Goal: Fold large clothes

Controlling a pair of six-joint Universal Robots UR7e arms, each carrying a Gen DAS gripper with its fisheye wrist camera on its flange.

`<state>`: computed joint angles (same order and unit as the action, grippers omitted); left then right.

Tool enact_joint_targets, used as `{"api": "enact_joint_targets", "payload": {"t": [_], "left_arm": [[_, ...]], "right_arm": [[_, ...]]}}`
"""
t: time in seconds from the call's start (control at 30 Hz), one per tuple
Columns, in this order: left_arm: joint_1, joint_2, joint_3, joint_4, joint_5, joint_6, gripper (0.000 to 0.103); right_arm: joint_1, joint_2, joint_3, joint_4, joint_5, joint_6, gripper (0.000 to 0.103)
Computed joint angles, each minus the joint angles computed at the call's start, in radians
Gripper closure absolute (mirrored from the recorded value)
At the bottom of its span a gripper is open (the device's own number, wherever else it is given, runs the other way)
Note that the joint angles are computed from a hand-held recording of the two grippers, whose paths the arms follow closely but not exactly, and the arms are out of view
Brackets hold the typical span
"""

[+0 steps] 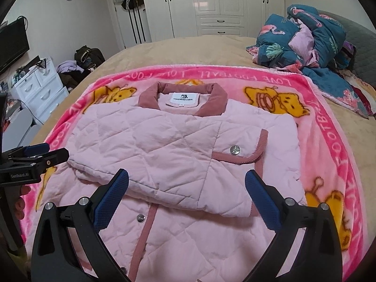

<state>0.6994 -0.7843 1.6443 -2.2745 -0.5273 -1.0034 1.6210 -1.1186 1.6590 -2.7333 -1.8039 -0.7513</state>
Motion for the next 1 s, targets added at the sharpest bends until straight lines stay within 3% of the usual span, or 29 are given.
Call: {"api": "enact_joint_targets", "payload": {"t": [1.0], "left_arm": [[-0.172,-0.080,0.083,0.136,0.081,-0.187,0.009]], "right_arm": [[0.026,-0.259,0.171,-0.008,0.108,-0.012,0.004]]}}
